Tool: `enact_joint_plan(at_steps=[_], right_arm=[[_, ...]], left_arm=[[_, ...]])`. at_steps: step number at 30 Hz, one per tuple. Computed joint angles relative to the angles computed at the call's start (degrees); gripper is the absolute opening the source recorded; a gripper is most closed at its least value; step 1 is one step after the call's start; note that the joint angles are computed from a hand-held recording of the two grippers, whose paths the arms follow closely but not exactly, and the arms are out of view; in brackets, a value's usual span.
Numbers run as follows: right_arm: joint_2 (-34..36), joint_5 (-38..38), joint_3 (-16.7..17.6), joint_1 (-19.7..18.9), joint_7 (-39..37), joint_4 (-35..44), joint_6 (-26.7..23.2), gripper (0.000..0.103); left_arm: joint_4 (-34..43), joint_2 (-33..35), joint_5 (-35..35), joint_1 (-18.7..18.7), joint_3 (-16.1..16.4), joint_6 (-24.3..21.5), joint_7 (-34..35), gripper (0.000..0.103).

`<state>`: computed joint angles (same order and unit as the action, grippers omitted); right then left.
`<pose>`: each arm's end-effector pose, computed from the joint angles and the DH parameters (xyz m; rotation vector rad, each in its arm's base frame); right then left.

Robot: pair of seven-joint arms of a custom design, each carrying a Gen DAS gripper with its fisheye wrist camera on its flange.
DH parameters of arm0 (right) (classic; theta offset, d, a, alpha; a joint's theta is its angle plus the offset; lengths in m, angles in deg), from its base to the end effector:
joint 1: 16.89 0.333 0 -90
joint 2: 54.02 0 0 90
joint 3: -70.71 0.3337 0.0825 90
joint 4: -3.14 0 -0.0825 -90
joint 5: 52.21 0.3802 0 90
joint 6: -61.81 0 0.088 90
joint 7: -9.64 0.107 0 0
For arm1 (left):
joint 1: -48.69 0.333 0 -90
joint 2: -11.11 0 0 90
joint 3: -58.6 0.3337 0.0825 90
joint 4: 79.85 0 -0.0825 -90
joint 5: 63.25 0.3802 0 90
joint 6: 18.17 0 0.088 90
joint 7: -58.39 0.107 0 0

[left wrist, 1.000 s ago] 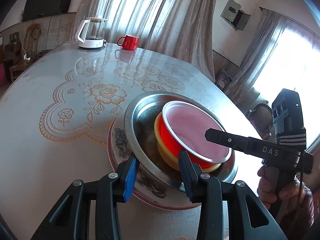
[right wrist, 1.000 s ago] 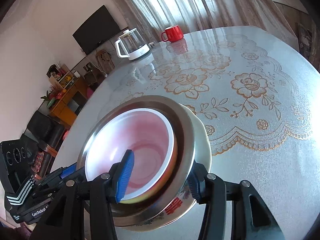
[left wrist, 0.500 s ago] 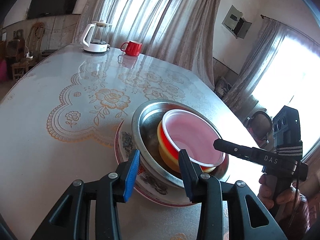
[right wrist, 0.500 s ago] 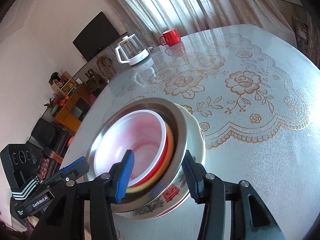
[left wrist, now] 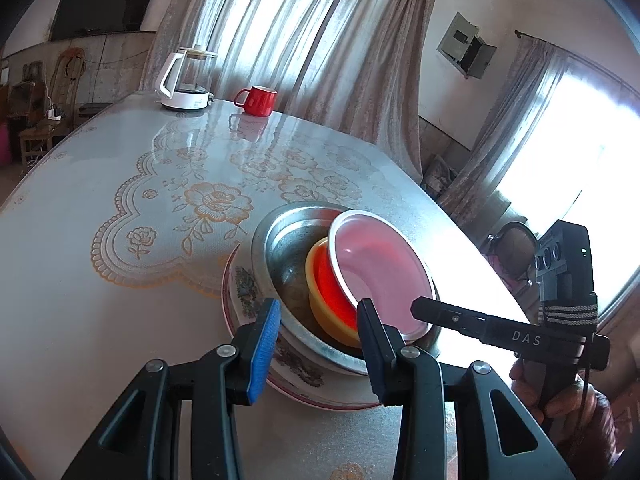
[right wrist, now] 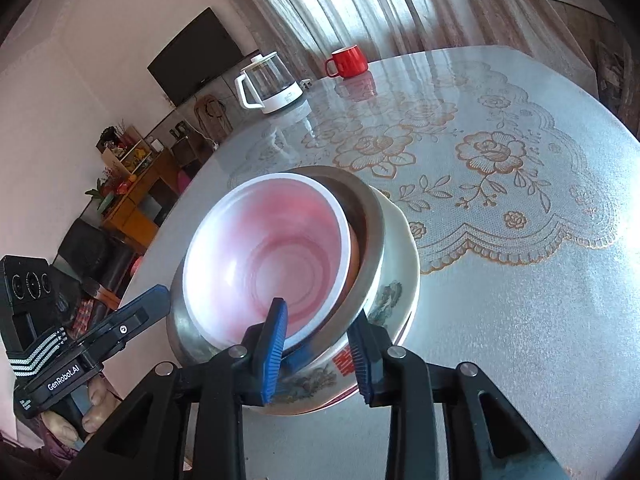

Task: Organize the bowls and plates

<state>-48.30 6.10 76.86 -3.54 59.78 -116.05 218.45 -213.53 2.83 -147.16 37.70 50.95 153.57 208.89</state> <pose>0.5722 0.1664 0.4472 -1.7987 1.4900 -0.0409 0.4888 -0.0915 0.4604 -1.8299 1.8275 -1.2570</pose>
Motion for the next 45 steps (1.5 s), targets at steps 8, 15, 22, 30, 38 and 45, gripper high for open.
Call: enact_joint_plan(at_steps=[8,15,22,30,38,45], right_arm=[[0.1,0.5,-0.1,-0.2,0.7,0.3,-1.3,0.036],[0.0,1.9,-0.2,-0.5,0.8,0.6,-0.8,0.038],[0.1,9.5,-0.8,-1.5,-0.5,1.5,-2.2,0.041],[-1.4,24.4,-1.7,-2.5,-9.5,2.1,-3.2,0.041],[0.1,20.3,-2.3,-1.1,-2.9,2.1,4.4,0.041],[2.7,10.3,-1.3,-2.6,7.0,1.5,4.2,0.038]], left_arm=[[0.1,0.5,3.1,-0.7,-0.7,3.2,-1.9,0.039],[-0.1,0.8,4.1,-1.4,0.1,4.0,-3.2,0.042],[0.4,0.5,0.2,-0.7,0.9,3.2,-0.9,0.043],[0.9,0.2,-4.9,2.9,1.3,2.3,-1.9,0.044],[-1.4,3.3,18.4,4.8,1.3,6.1,-26.1,0.044],[-0.1,5.6,23.7,3.6,1.6,3.8,-27.7,0.044]])
